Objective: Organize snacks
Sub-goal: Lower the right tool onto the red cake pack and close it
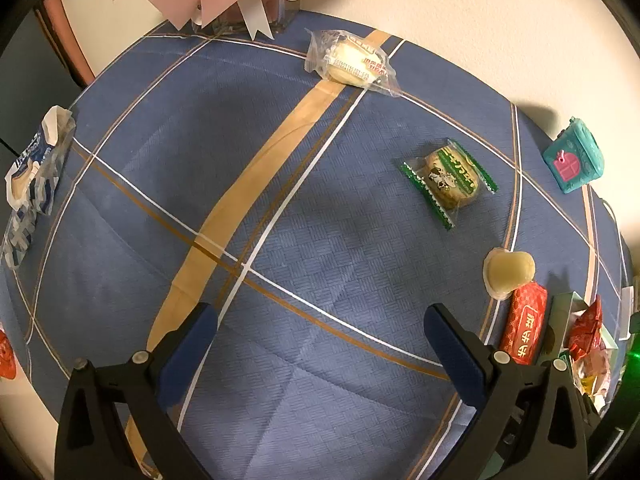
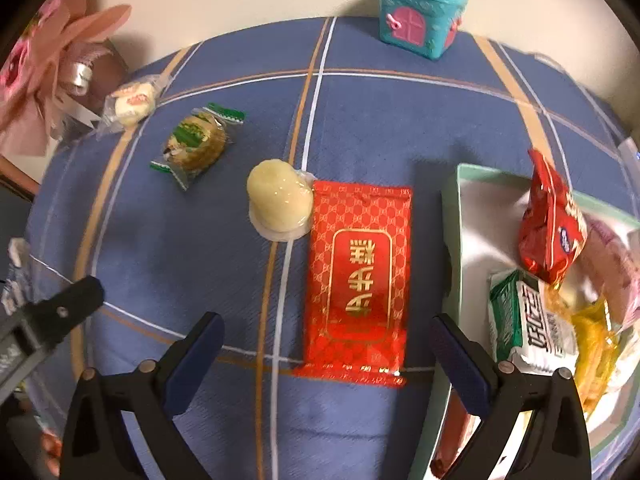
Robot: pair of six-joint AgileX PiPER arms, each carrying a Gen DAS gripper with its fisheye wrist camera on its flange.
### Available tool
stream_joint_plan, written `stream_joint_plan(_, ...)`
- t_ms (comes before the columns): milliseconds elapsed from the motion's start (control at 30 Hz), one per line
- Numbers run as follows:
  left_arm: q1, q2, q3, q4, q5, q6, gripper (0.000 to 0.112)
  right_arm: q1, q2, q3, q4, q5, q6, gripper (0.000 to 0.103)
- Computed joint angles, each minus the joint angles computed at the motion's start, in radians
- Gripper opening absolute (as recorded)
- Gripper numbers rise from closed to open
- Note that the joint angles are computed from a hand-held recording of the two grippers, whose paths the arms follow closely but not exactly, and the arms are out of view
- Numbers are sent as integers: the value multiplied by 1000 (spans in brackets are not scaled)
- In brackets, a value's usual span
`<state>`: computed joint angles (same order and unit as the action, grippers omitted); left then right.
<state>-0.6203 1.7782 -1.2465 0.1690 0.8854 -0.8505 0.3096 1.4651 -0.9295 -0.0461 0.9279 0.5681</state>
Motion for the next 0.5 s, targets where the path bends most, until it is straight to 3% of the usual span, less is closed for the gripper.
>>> stream_joint_plan(300, 14, 26, -2, -24, -13, 21, 103, 100, 77, -34, -160, -2, 145, 103)
stream_joint_plan(400, 17, 30, -4, -26, -18, 23, 103, 109, 90, -41, -144, -4, 125, 103)
stream_joint_plan(500, 19, 29, -3, -29, -23, 26, 103, 62, 93, -14, -8, -44, 48, 103)
